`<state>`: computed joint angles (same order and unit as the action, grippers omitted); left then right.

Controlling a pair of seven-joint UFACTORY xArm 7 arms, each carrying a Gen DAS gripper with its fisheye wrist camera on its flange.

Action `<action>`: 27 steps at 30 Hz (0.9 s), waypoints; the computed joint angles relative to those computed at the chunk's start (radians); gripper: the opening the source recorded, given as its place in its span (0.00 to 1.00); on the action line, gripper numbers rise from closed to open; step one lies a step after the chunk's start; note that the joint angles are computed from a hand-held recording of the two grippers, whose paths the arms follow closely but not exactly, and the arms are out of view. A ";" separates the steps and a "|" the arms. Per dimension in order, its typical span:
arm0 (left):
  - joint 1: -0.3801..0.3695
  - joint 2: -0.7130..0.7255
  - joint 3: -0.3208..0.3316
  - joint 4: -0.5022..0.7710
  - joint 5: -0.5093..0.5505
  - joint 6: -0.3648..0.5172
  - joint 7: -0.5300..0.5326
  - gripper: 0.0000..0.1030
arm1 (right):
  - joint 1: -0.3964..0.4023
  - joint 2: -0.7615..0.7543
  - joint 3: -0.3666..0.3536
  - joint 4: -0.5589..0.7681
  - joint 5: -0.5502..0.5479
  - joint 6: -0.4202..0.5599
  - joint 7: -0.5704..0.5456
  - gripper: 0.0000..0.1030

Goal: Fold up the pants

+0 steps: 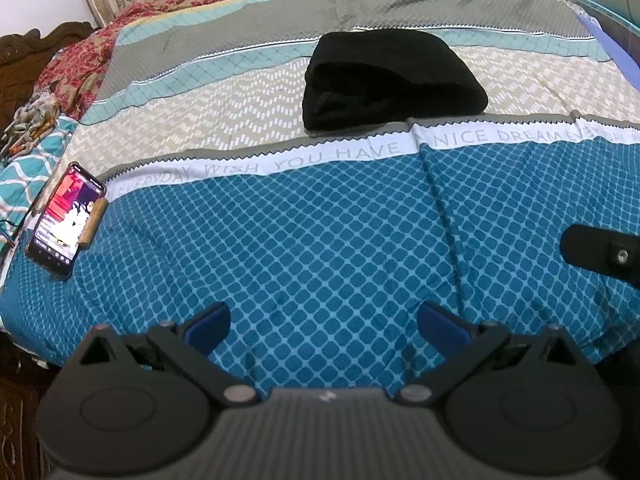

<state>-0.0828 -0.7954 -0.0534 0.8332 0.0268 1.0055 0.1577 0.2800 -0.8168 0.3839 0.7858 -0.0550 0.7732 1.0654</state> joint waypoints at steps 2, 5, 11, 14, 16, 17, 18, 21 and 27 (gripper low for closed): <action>0.001 -0.003 0.000 -0.002 0.000 -0.005 0.000 1.00 | 0.001 0.001 -0.002 0.000 -0.002 -0.003 -0.006 1.00; 0.001 -0.006 0.001 -0.005 0.000 -0.010 0.002 1.00 | 0.002 0.005 -0.003 0.002 -0.002 -0.004 -0.007 1.00; 0.003 -0.008 0.004 -0.006 -0.002 -0.010 0.005 1.00 | 0.003 0.006 -0.004 0.001 -0.001 -0.004 -0.007 1.00; 0.004 -0.008 0.002 -0.006 -0.001 -0.005 0.005 1.00 | 0.003 0.006 -0.003 0.000 0.000 -0.003 -0.005 1.00; 0.004 -0.006 0.002 -0.005 0.000 -0.003 0.005 1.00 | 0.004 0.006 -0.003 -0.001 0.001 -0.002 -0.004 1.00; 0.004 -0.004 0.002 -0.004 0.000 -0.002 0.006 1.00 | 0.005 0.006 -0.004 -0.002 0.002 -0.002 -0.003 1.00; 0.005 -0.003 0.001 -0.003 0.001 0.000 0.006 1.00 | 0.005 0.006 -0.004 -0.002 0.002 -0.002 -0.003 1.00; 0.006 0.000 -0.001 -0.001 0.005 0.006 0.006 1.00 | 0.007 0.006 -0.006 -0.002 0.005 0.000 -0.003 1.00; 0.002 0.003 0.003 0.000 0.002 0.014 0.013 1.00 | 0.008 0.008 -0.008 -0.001 0.007 0.002 -0.005 1.00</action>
<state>-0.0807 -0.7923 -0.0506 0.8328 0.0285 1.0199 0.1710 0.2880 -0.8090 0.3756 0.7849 -0.0481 0.7756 1.0605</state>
